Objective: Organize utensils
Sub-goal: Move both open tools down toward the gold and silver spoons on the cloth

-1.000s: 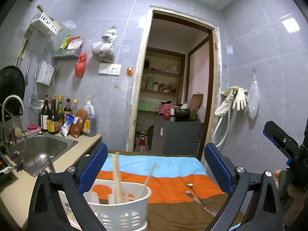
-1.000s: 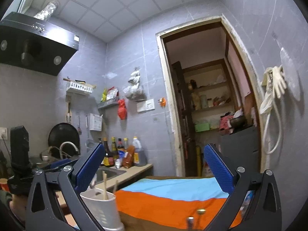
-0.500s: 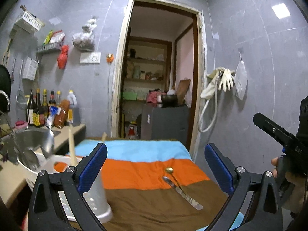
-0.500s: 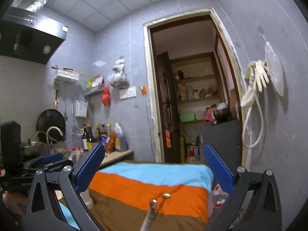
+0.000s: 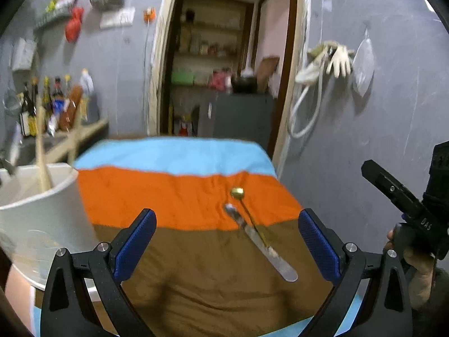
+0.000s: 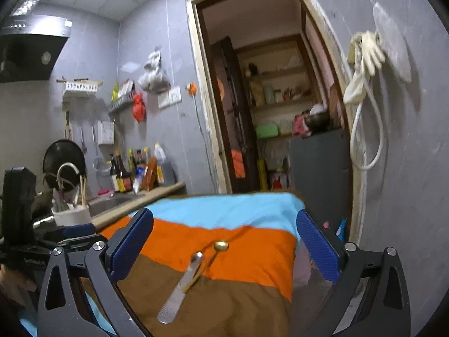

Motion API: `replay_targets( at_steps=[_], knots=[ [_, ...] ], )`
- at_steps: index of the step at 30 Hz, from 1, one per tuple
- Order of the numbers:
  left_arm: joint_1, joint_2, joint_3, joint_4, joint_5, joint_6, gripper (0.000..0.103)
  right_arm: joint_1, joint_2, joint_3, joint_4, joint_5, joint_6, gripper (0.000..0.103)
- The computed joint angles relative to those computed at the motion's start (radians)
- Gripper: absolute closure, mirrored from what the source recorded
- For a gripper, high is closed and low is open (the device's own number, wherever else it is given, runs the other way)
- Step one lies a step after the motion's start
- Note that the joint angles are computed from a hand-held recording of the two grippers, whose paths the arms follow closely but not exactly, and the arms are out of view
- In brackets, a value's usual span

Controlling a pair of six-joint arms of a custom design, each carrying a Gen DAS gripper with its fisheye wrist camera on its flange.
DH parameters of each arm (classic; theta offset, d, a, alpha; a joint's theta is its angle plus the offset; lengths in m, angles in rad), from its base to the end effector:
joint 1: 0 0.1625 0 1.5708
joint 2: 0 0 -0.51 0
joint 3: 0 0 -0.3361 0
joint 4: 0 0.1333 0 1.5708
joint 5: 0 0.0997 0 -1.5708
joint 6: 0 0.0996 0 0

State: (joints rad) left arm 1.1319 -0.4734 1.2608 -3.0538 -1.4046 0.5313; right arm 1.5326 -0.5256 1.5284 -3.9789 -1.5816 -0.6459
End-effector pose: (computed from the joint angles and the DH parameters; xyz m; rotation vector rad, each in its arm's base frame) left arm -0.2174 -0.8155 0.1454 1.2220 2.4982 -0.9960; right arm 0.1040 -0.7411 0.2170 0.6221 -2.0161 1.6794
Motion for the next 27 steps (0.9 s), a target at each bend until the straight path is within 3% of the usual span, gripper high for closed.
replay_targets(
  at_steps=[3,5,7,13,21,27],
  knots=[
    [0.001,0.024,-0.075,0.131,0.031,-0.034,0.007,-0.012,-0.002,-0.035,0.106,-0.011,0.002,0.020],
    [0.004,0.046,-0.146,0.252,0.038,-0.061,0.016,-0.015,-0.002,-0.070,0.201,-0.034,0.000,0.027],
    [0.009,0.071,-0.221,0.373,0.041,-0.089,0.035,-0.016,0.001,-0.107,0.292,-0.064,-0.005,0.033],
    [0.021,0.150,-0.437,0.690,0.015,-0.169,0.069,-0.025,0.010,-0.199,0.536,-0.123,0.024,0.053],
    [0.030,0.256,-0.695,0.928,-0.013,-0.221,0.082,-0.039,0.021,-0.271,0.684,-0.138,0.069,0.060],
    [0.043,0.377,-0.998,1.155,-0.044,-0.271,0.091,-0.039,0.033,-0.322,0.747,-0.148,0.076,0.060]
  ],
)
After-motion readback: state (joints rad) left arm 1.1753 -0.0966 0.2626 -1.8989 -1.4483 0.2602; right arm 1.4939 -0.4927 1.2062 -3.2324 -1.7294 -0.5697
